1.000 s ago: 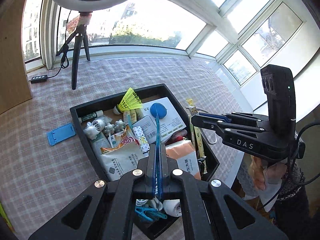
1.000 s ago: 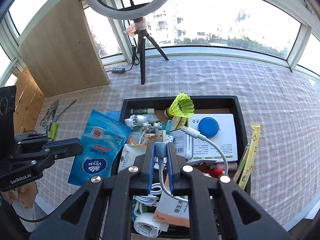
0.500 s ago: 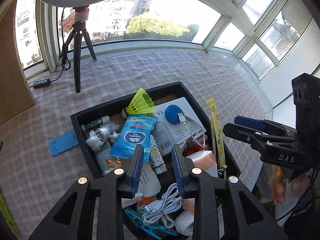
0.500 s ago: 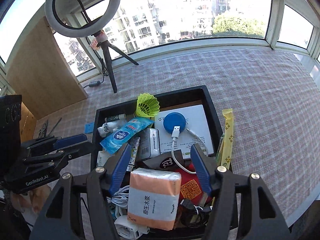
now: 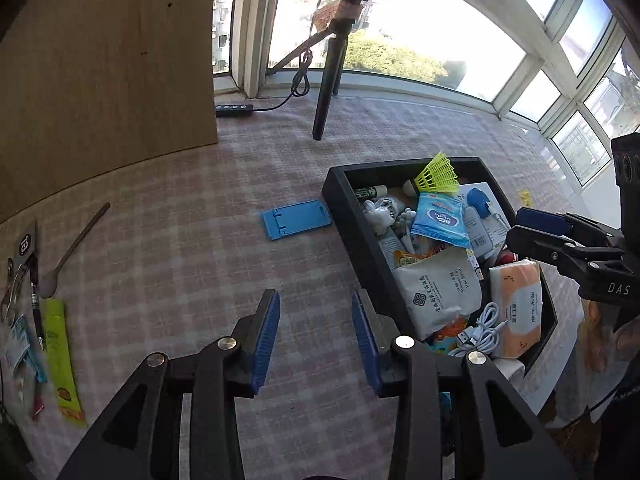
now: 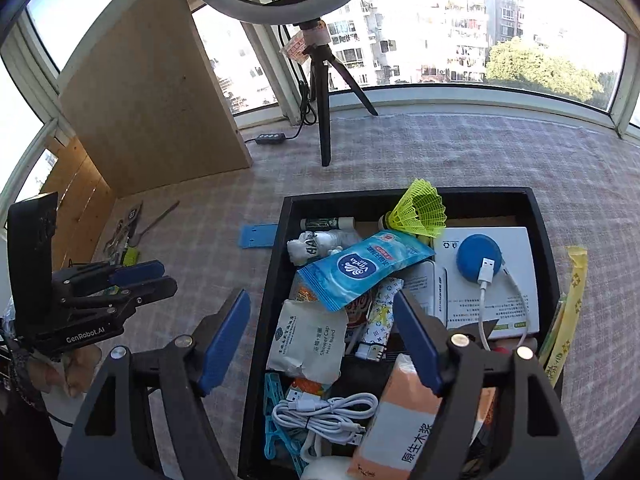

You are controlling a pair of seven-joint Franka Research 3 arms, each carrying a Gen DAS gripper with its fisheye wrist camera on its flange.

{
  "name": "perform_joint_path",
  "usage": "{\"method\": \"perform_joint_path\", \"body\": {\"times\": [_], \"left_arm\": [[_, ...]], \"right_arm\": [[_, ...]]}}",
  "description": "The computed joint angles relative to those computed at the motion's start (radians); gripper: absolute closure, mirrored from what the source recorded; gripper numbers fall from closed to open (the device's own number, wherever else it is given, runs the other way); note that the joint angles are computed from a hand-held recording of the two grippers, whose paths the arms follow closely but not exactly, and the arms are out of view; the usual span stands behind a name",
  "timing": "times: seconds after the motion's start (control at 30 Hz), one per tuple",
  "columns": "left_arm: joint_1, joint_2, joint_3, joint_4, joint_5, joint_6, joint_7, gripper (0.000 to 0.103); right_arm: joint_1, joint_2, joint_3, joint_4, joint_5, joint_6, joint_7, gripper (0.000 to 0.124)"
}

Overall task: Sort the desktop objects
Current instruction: 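Return both tools to the table and grasp the green tube with the left tool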

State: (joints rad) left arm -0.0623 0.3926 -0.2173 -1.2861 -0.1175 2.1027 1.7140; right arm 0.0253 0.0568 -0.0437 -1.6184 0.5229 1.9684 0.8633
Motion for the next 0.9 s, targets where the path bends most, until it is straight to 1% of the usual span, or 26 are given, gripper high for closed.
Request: {"method": "perform_joint_path", "body": {"times": [0.07, 0.23, 0.33, 0.37, 0.47, 0.53, 0.6, 0.67, 0.73, 0.8, 0.9], "left_arm": [[0.024, -0.037, 0.023, -0.069, 0.009, 0.028, -0.011, 0.067], [0.078, -0.095, 0.079, -0.196, 0.07, 0.092, -0.054, 0.067], [0.117, -0.105, 0.104, -0.23, 0.095, 0.117, -0.071, 0.067], [0.131, -0.103, 0.109, -0.231, 0.096, 0.121, -0.071, 0.067], [0.177, -0.083, 0.117, -0.214, 0.079, 0.123, -0.058, 0.067], [0.21, -0.061, 0.116, -0.19, 0.052, 0.111, -0.033, 0.067], [0.238, -0.036, 0.112, -0.163, 0.024, 0.094, -0.002, 0.067], [0.257, -0.014, 0.105, -0.142, 0.006, 0.085, 0.037, 0.068], [0.261, 0.01, 0.103, -0.112, 0.011, 0.067, 0.058, 0.068], [0.265, 0.031, 0.098, -0.086, 0.013, 0.052, 0.08, 0.068], [0.27, 0.056, 0.09, -0.058, 0.011, 0.034, 0.112, 0.068]], "right_arm": [[0.025, -0.015, 0.021, -0.043, -0.018, 0.035, -0.03, 0.051], [0.102, -0.046, 0.067, -0.118, -0.061, 0.08, -0.118, 0.051], [0.146, -0.036, 0.087, -0.11, -0.083, 0.061, -0.103, 0.051], [0.158, -0.022, 0.091, -0.094, -0.08, 0.044, -0.078, 0.051], [0.181, 0.035, 0.101, -0.025, -0.024, -0.043, 0.013, 0.051], [0.2, 0.063, 0.113, 0.0, -0.001, -0.07, 0.076, 0.051], [0.224, 0.076, 0.129, -0.002, 0.011, -0.058, 0.108, 0.053], [0.251, 0.086, 0.147, -0.01, 0.022, -0.036, 0.121, 0.06], [0.277, 0.109, 0.162, -0.003, 0.031, -0.038, 0.148, 0.068], [0.303, 0.126, 0.177, -0.005, 0.037, -0.035, 0.166, 0.071], [0.344, 0.15, 0.194, -0.006, 0.016, -0.019, 0.181, 0.079]]}}
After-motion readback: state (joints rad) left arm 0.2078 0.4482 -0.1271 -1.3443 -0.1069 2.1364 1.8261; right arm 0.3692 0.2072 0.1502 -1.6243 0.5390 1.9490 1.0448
